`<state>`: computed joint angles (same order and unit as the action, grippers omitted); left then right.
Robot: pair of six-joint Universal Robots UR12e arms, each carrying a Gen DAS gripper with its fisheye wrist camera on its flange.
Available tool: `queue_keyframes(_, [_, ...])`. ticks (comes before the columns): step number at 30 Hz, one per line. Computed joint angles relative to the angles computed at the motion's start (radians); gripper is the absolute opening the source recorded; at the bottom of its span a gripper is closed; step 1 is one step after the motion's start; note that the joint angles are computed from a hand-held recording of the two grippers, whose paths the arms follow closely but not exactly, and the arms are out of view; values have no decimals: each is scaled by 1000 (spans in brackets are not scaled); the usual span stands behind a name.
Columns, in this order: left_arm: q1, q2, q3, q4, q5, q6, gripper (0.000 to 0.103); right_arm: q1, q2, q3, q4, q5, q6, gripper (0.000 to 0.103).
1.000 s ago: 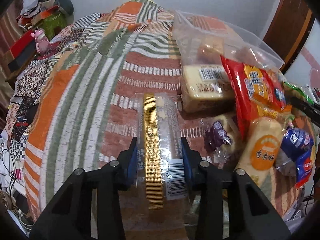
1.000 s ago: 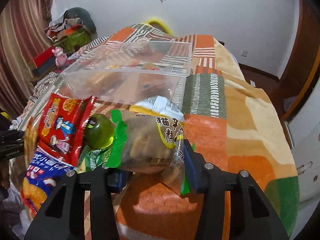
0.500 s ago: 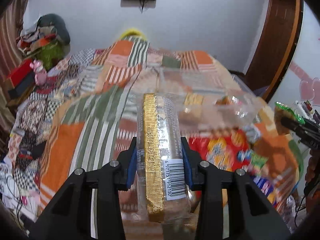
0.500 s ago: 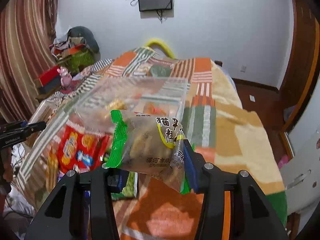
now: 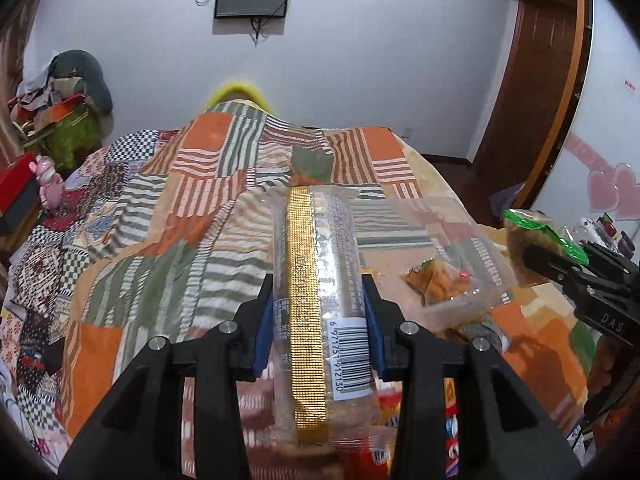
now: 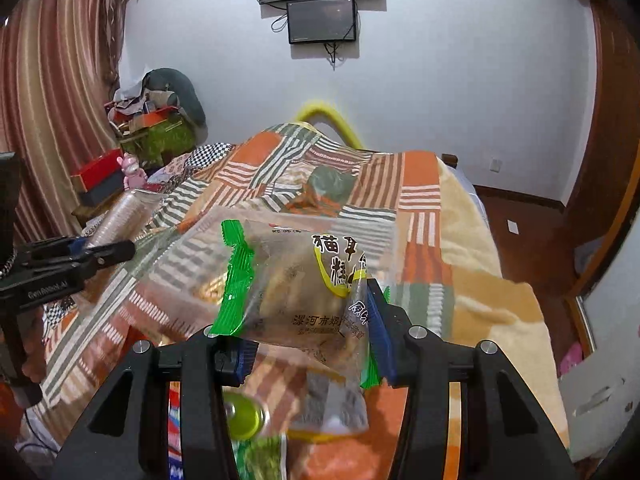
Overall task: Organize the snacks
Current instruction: 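Lower both snacks into the clear box and open both tools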
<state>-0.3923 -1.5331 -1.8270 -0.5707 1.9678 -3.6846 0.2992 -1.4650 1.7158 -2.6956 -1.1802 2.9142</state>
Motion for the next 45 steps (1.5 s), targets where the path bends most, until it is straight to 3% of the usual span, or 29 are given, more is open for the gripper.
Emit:
queue_keyframes(6, [23,-38,26,1,-31,30,39,27,45,-38,9,-24,-17,44])
queue_keyframes(15, [75,-83,58,-1,-130,38,39,54,96,-95,117,-29,-57,45])
queue_keyframes(24, [76,-117,91,-61,-129,56,39,57,106,-117,170,-24,-79,49])
queue_keyframes(26, [72,-118,94,-73,-113,50,39,57,103,-120,192,-22,-80,53])
queue_keyframes(30, [60,-101,87,-48,-88,53,40,58,96,-111,183,-32,-76,71])
queue_keyframes(36, [29,-66,82,-49,-50,56,43,43,61,-83,164,-22,-68,77])
queue_keyframes(40, [-4,-34,68,-39,-3,54,57,28,19,-50,139,-9,-68,78])
queue_keyframes(45, [-49,6,48,-51,55,44,60,12,-30,-7,117,21,-52,79])
